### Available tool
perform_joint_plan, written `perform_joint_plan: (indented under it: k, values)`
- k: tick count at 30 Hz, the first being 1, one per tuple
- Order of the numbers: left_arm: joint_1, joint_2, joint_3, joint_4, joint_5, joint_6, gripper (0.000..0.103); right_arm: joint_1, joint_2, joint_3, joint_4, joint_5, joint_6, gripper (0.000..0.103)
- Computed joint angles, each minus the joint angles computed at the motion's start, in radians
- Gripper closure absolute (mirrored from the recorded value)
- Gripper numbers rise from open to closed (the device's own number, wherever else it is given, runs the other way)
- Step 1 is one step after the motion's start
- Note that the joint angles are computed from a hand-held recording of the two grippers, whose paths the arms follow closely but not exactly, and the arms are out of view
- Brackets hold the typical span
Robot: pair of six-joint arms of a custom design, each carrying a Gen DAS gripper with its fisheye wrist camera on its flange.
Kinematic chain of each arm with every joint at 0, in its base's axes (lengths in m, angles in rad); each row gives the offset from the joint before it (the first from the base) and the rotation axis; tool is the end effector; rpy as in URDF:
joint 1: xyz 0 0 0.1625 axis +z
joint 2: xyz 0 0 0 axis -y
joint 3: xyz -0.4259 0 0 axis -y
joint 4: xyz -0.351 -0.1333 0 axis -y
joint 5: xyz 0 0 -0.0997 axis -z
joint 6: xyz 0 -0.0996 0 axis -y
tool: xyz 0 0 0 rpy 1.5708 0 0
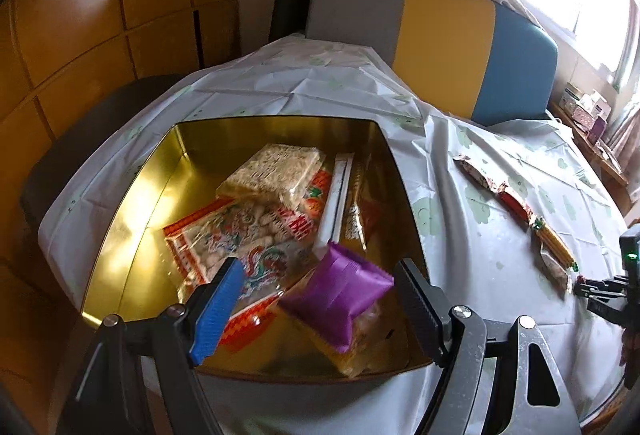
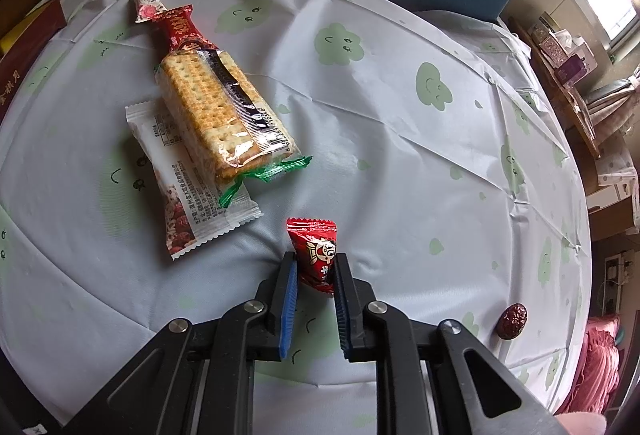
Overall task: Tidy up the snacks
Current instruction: 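Carry the rice bag into the gold tray and open the left tool while the right holds the candy, then carry the red candy over the gold tray and open the right tool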
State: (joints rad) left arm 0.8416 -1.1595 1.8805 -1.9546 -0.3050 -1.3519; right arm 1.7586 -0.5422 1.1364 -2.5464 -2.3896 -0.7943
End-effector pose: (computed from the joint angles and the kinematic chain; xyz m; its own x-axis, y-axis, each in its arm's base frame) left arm -0.1750 -0.5385 0.2600 -0.6167 -0.5924 -0.5184 0.1232 0.5778 -0.8068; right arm 0.2039 -0.7486 0.1597 -0.3822 -0.5527 0.7406 -0.6364 0.7385 0.2227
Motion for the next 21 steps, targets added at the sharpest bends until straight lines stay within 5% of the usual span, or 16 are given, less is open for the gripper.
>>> perform_joint_plan:
  k: [7, 14, 21]
  values:
    - [-0.011, -0.033, 0.026, 0.086, 0.001, -0.107, 0.025, 0.001, 0.0, 0.005, -0.007, -0.005, 0.006, 0.086]
    - [-0.009, -0.058, 0.05, 0.115, 0.003, -0.16, 0.025, 0.008, -0.01, -0.047, 0.074, 0.015, 0.108, 0.087]
    - [-0.006, -0.098, 0.054, 0.236, 0.014, -0.31, 0.025, 0.054, -0.059, -0.016, 0.036, 0.133, 0.124, 0.087]
